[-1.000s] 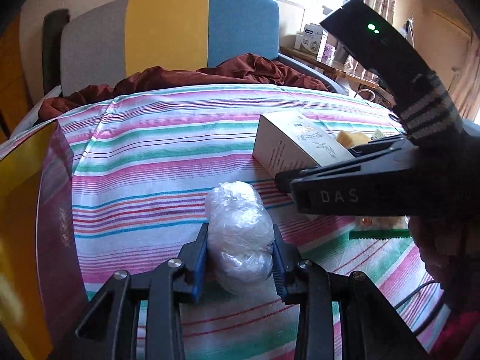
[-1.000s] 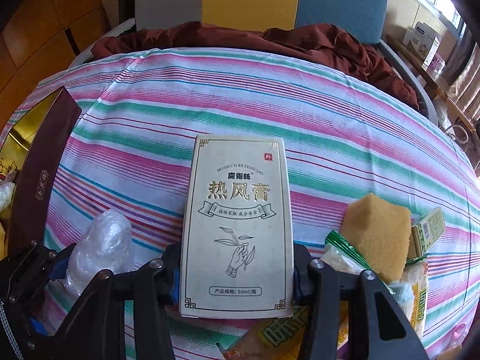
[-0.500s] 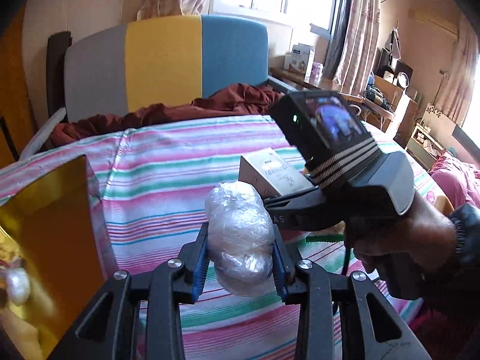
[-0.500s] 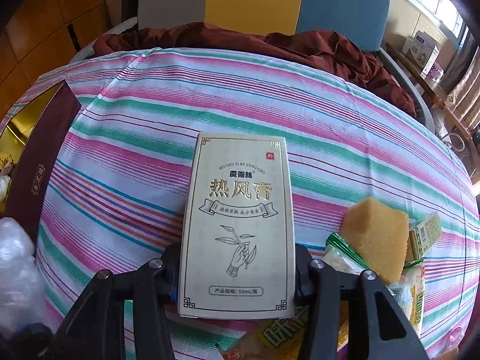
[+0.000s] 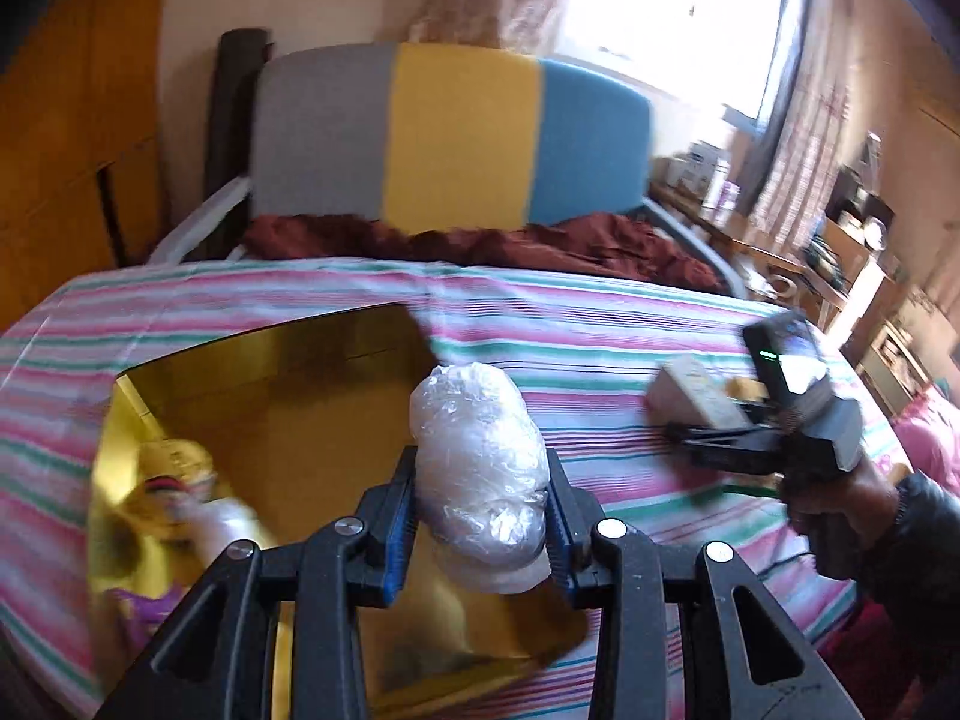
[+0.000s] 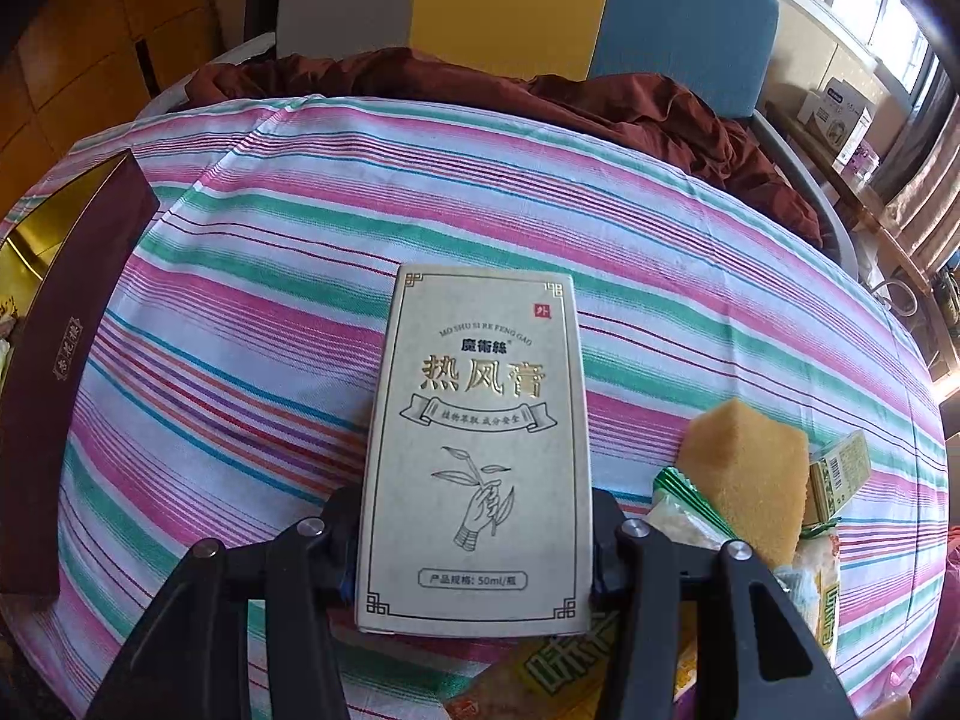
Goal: Organize objects
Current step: 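Carry the clear plastic bag into the gold tray and open the left gripper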
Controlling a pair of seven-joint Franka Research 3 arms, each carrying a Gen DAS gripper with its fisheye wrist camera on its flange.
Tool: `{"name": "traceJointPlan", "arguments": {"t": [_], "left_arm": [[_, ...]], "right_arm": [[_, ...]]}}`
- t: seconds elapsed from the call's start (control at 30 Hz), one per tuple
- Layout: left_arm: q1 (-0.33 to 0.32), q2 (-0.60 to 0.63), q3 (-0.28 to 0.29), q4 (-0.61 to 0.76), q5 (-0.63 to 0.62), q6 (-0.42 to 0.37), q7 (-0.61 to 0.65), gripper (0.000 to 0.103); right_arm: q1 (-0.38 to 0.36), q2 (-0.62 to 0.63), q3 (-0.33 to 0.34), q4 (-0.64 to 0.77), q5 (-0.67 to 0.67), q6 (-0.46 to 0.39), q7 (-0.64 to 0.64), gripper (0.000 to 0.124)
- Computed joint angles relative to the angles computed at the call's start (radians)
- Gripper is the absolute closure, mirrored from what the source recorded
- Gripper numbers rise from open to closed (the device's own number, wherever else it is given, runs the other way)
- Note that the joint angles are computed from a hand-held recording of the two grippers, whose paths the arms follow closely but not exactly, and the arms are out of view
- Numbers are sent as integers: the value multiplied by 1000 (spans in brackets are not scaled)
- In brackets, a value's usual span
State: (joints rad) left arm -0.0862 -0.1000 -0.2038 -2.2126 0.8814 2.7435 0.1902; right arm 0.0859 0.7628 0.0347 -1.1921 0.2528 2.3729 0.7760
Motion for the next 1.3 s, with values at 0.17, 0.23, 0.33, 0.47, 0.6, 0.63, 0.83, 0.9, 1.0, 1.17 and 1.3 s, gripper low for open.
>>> {"name": "traceJointPlan", "arguments": {"t": [0.17,0.23,0.33,0.47,0.6,0.63,0.83,0.9,1.0,1.17,1.3], "left_arm": [[85,-91,63,-126,-75,22,-15,66],[125,-103,88,-154,-114,50,4,66],[164,-92,106,-165,-181,78,30,66],[201,-36,107,-138,-226,134,43,65],[196,50,109,-67,-262,136,91,63],[191,65,111,-53,-273,128,110,62],[161,151,130,28,-334,-4,181,56],[155,141,138,10,-318,-14,156,56],[144,104,135,-19,-235,-48,91,56],[134,33,102,-58,-73,-105,-23,53],[125,-41,60,-96,31,-148,-108,46]], "right_arm": [[6,0,-4,-5,-7,14,3,72],[7,-3,-5,-12,-9,20,3,72],[9,-11,-6,-23,-12,28,4,72],[10,-15,-7,-30,-16,32,4,72],[10,-17,-8,-30,-17,31,6,72],[10,-17,-8,-30,-18,30,6,72],[11,-18,-8,-29,-21,28,6,72],[11,-20,-8,-31,-21,29,4,72],[12,-19,-8,-29,-23,27,3,72],[15,-25,-11,-36,-28,35,3,72],[15,-22,-12,-29,-30,32,2,72]]}}
